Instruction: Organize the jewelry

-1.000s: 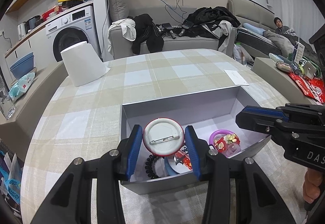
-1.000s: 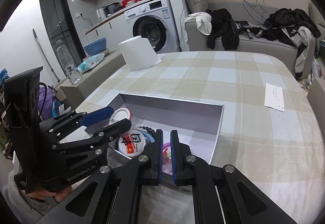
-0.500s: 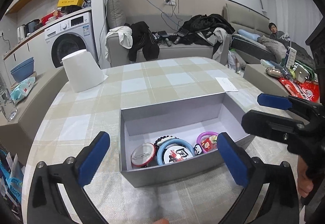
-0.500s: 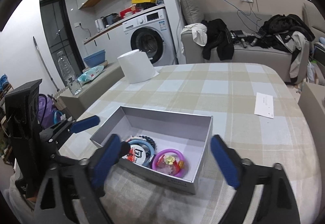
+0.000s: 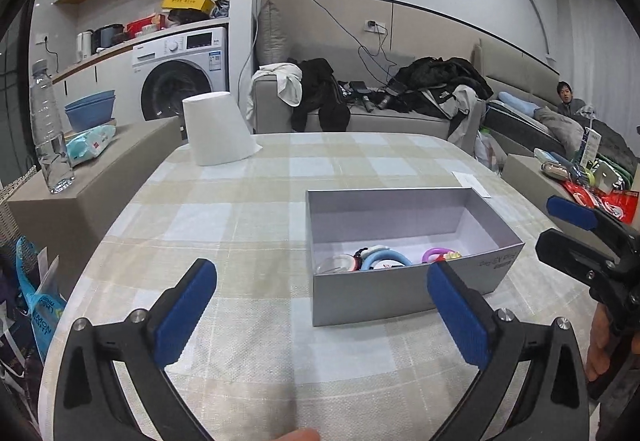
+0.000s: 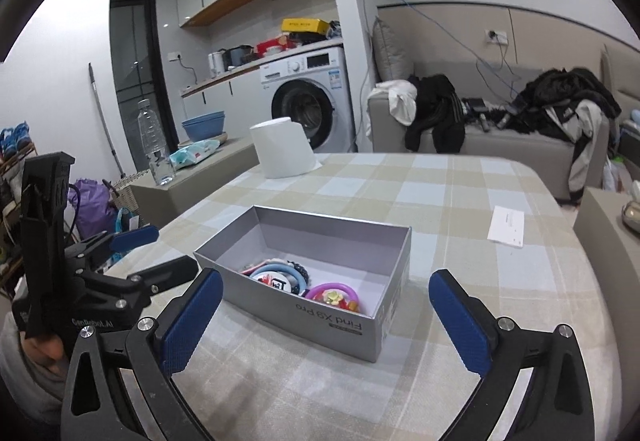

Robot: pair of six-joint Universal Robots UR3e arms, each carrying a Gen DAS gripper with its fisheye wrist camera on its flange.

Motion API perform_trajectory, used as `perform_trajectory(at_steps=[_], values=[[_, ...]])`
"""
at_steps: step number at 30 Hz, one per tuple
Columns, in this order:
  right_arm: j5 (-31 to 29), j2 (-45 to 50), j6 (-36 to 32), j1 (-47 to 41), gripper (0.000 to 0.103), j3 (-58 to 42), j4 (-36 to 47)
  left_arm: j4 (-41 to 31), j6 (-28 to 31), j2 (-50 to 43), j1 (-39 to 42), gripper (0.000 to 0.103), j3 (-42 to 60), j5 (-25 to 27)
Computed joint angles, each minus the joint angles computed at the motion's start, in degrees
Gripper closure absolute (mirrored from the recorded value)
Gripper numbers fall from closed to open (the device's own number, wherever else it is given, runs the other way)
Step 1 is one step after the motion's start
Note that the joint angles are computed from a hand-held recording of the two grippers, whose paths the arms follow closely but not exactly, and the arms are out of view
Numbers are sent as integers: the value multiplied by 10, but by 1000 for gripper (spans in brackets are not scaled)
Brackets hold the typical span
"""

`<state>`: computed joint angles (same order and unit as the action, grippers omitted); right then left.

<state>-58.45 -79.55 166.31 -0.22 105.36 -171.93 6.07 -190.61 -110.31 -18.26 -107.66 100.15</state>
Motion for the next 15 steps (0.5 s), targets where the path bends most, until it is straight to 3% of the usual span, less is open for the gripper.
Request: perform_trajectory(at_steps=[7, 15], values=[[25, 0, 0, -11, 0, 35, -80, 53, 9, -17, 0, 1, -11, 10], [33, 5, -3, -15, 0, 32, -66, 68, 14, -12, -1, 1, -25, 10]])
